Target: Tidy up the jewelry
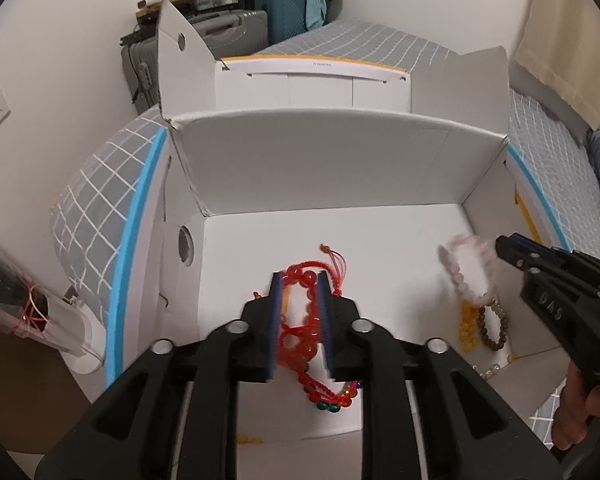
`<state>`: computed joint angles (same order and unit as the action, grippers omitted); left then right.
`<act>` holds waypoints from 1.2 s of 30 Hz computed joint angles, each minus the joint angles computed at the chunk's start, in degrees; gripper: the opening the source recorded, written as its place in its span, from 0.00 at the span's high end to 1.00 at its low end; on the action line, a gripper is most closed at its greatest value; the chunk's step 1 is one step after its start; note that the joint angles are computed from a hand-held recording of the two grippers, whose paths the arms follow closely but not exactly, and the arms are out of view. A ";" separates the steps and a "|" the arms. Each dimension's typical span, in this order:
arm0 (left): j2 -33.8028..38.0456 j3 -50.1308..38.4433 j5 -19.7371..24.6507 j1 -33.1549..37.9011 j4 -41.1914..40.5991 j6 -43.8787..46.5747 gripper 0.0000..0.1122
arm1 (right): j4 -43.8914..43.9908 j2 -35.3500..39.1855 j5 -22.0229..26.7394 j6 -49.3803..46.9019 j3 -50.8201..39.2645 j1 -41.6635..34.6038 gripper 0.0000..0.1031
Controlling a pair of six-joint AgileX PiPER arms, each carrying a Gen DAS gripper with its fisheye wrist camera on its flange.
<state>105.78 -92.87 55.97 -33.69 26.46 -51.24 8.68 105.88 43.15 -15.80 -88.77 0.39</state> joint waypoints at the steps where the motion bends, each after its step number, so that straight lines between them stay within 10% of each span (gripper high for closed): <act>1: -0.97 0.69 -0.06 -0.80 1.69 -1.75 0.60 | 0.16 -0.79 -0.51 -0.56 0.82 0.05 0.68; 12: -10.60 9.91 2.27 -10.18 16.20 -16.53 0.17 | 10.22 -14.41 -9.89 -11.34 15.85 -5.59 0.10; 36: -18.74 22.64 12.04 -30.21 25.65 -36.68 0.13 | 26.65 -36.02 -10.51 -31.56 38.04 -17.38 0.07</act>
<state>87.04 -70.23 68.01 -63.90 52.11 -87.93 35.32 69.87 32.65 -47.36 -50.74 -16.98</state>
